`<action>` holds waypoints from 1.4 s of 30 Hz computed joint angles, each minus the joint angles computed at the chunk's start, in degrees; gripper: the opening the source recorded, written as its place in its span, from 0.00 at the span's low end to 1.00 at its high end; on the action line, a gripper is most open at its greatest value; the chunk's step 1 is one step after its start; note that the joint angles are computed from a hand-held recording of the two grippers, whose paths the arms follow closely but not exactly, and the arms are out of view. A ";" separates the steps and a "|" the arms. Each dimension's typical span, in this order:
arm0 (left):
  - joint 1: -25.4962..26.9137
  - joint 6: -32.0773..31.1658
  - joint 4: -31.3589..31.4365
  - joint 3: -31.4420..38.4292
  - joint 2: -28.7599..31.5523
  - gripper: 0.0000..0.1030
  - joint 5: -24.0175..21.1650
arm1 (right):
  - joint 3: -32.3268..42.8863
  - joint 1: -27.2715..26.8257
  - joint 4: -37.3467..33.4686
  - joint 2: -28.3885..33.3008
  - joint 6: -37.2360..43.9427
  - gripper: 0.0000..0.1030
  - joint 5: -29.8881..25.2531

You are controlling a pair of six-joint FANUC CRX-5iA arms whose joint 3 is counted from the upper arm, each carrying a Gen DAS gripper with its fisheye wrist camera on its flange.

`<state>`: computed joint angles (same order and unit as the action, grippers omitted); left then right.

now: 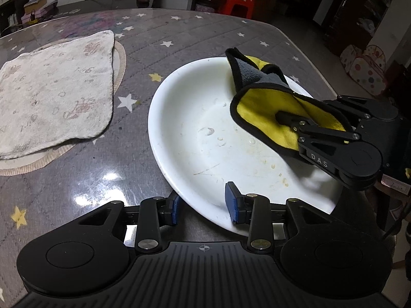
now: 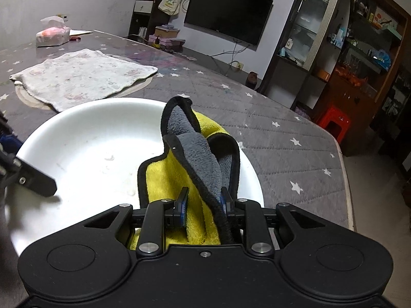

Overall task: Clean bowl
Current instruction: 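Wipe the yellow-grey cloth across the bowl bottom with the right gripper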

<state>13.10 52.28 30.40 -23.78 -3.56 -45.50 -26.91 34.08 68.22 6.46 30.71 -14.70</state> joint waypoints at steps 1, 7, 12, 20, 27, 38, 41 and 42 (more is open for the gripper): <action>0.02 -0.06 0.09 -0.04 0.01 0.36 0.02 | 0.06 0.02 -0.18 0.02 0.15 0.24 -0.06; 0.05 -0.76 0.65 -0.43 -0.05 0.36 0.46 | -0.61 1.24 -3.96 -1.30 2.19 0.24 -1.42; 0.15 -1.40 1.12 -0.81 -0.18 0.36 0.71 | -1.76 2.92 -7.68 -3.19 3.21 0.24 -3.06; 0.34 -2.35 1.69 -1.08 -0.12 0.36 0.75 | -1.98 5.18 -13.07 -4.73 5.18 0.24 -4.83; 0.38 -2.72 1.80 -1.04 0.01 0.36 0.67 | 0.52 7.63 -25.51 -5.63 14.04 0.24 -7.43; 0.45 -3.30 1.70 -0.62 0.56 0.37 0.73 | 1.23 7.42 -30.89 -5.83 19.40 0.24 -6.34; 0.55 -3.53 1.65 -0.40 0.94 0.37 0.81 | 0.97 6.47 -28.07 -5.07 17.14 0.24 -5.13; 0.48 -3.44 1.54 -0.35 0.97 0.37 0.86 | 0.67 6.11 -26.41 -4.86 15.79 0.24 -4.68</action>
